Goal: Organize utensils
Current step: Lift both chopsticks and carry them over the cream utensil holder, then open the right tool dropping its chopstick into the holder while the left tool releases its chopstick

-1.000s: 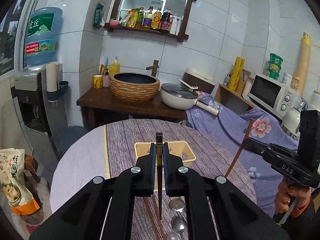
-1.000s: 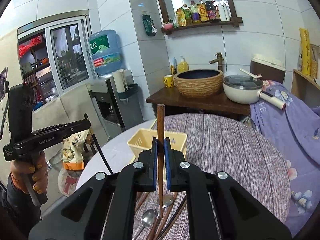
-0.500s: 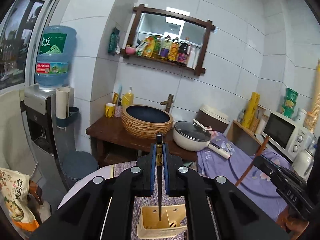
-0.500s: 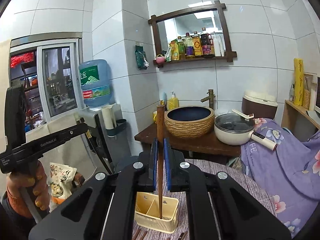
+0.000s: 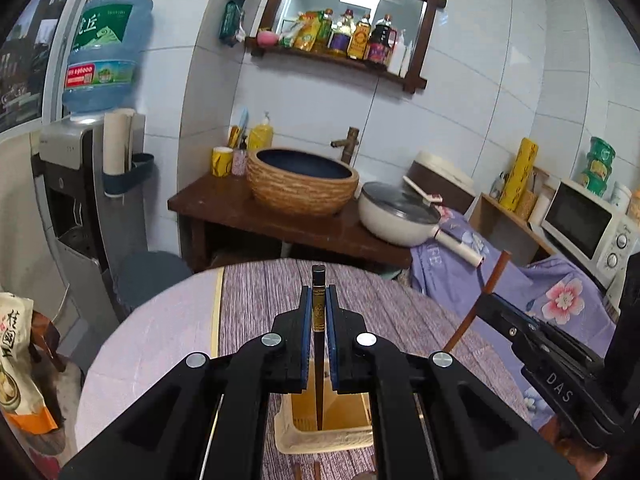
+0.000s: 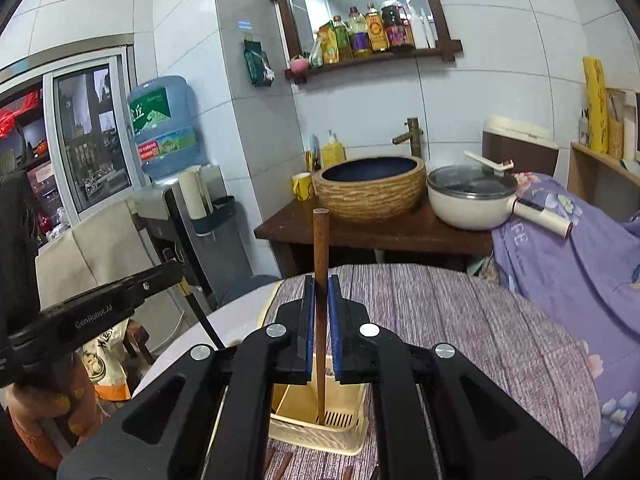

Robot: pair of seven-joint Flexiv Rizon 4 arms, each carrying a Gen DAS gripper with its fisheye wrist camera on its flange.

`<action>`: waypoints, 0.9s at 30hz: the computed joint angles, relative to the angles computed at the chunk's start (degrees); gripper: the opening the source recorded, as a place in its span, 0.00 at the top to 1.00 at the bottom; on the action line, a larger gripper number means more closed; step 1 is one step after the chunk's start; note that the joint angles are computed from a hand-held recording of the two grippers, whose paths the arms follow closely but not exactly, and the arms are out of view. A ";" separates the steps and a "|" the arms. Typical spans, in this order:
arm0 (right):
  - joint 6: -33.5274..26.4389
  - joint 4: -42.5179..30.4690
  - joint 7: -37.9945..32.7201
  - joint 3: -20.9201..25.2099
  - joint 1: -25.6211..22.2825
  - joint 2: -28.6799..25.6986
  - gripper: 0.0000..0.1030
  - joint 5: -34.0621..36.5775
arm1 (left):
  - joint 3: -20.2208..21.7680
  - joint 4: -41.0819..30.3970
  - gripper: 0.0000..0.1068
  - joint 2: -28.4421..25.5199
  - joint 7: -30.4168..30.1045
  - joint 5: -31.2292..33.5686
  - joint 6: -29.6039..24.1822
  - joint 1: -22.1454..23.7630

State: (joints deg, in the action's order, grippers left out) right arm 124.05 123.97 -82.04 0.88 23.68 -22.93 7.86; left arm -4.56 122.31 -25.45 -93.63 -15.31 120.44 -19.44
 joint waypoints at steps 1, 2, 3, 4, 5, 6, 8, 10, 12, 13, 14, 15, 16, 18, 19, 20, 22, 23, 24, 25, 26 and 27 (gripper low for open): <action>0.28 0.07 -0.19 -0.08 0.17 -0.42 0.93 0.20 | -0.42 -0.01 0.93 -0.41 -0.25 0.52 -0.19 0.52; 0.37 0.08 -0.17 -0.03 0.13 -0.75 0.93 0.20 | -0.59 0.02 0.93 -0.73 -0.48 0.76 -0.22 0.74; 0.33 0.14 -0.18 -0.07 0.22 -1.04 0.93 0.33 | -0.78 0.03 0.93 -0.97 -0.71 1.08 -0.31 1.02; 0.21 0.16 -0.30 -0.26 0.52 -1.22 0.93 0.62 | -0.99 0.02 0.93 -1.24 -0.93 1.45 -0.46 1.33; 0.10 0.16 -0.36 -0.35 0.59 -1.42 0.93 0.65 | -0.92 -0.06 0.93 -1.50 -0.98 1.50 -0.62 1.30; -0.02 0.09 -0.45 -0.49 0.74 -1.55 0.93 0.73 | -0.81 -0.06 0.93 -1.70 -0.99 1.50 -0.78 1.23; 0.23 -0.11 -0.56 -0.74 1.08 -1.98 0.93 1.11 | -0.72 -0.30 0.93 -2.14 -0.95 1.45 -1.38 1.05; 0.75 -0.07 -0.66 -0.75 1.10 -2.22 0.93 1.27 | -0.09 -0.39 0.93 -2.51 -0.77 1.03 -1.06 0.33; 0.99 -0.01 -0.76 -0.81 1.17 -2.33 0.93 1.47 | 1.13 -0.51 0.93 -2.72 0.31 -0.21 -0.78 -1.25; 1.04 0.02 -1.03 -1.04 1.46 -2.29 0.93 1.77 | 1.06 -0.49 0.93 -2.71 0.53 -0.23 -0.74 -1.25; 1.15 0.03 -1.33 -1.26 1.73 -2.31 0.93 2.08 | 0.97 -0.46 0.93 -2.67 0.64 -0.33 -0.74 -1.25; 1.43 0.09 -1.54 -1.26 1.75 -2.39 0.93 2.17 | 0.69 -0.34 0.93 -2.63 0.46 -0.18 -0.50 -0.96; 1.78 0.15 -1.74 -1.28 1.82 -2.47 0.93 2.38 | 0.88 -0.30 0.91 -2.64 0.62 -0.44 -0.20 -1.22; 1.71 0.12 -2.36 -1.80 2.44 -2.32 0.93 3.35 | 1.59 0.05 0.78 -2.74 1.04 -1.39 1.28 -2.22; 1.90 0.28 -2.45 -1.71 2.39 -2.22 0.93 3.54 | 1.76 0.38 0.61 -2.79 1.03 -1.75 2.60 -2.56; 2.08 0.50 -2.64 -1.69 2.39 -2.09 0.93 3.77 | 1.92 0.82 0.41 -2.78 1.01 -2.21 3.96 -2.87; 2.25 0.94 -4.75 -3.27 4.58 -1.53 0.91 6.29 | 2.14 2.23 0.23 -2.78 0.69 -3.01 8.22 -3.49; 3.22 1.30 -6.53 -4.31 6.14 -1.40 0.86 8.14 | 2.25 2.82 0.19 -2.77 0.97 -3.54 10.06 -3.87; 4.44 1.76 -8.09 -4.80 7.16 -1.28 0.73 9.69 | 2.52 3.68 0.17 -2.67 1.76 -4.18 11.95 -4.49; 5.37 2.10 -9.67 -5.26 8.17 -1.11 0.63 11.51 | 2.57 4.25 0.09 -2.57 2.78 -5.02 13.05 -5.05; 6.35 2.44 -11.44 -5.84 9.47 -0.94 0.43 13.93 | 2.65 5.06 0.09 -2.58 3.82 -5.61 14.64 -5.60; 7.95 2.95 -13.04 -5.99 10.48 -0.87 0.39 16.25 | 2.45 5.74 0.09 -2.63 4.69 -5.71 15.84 -5.76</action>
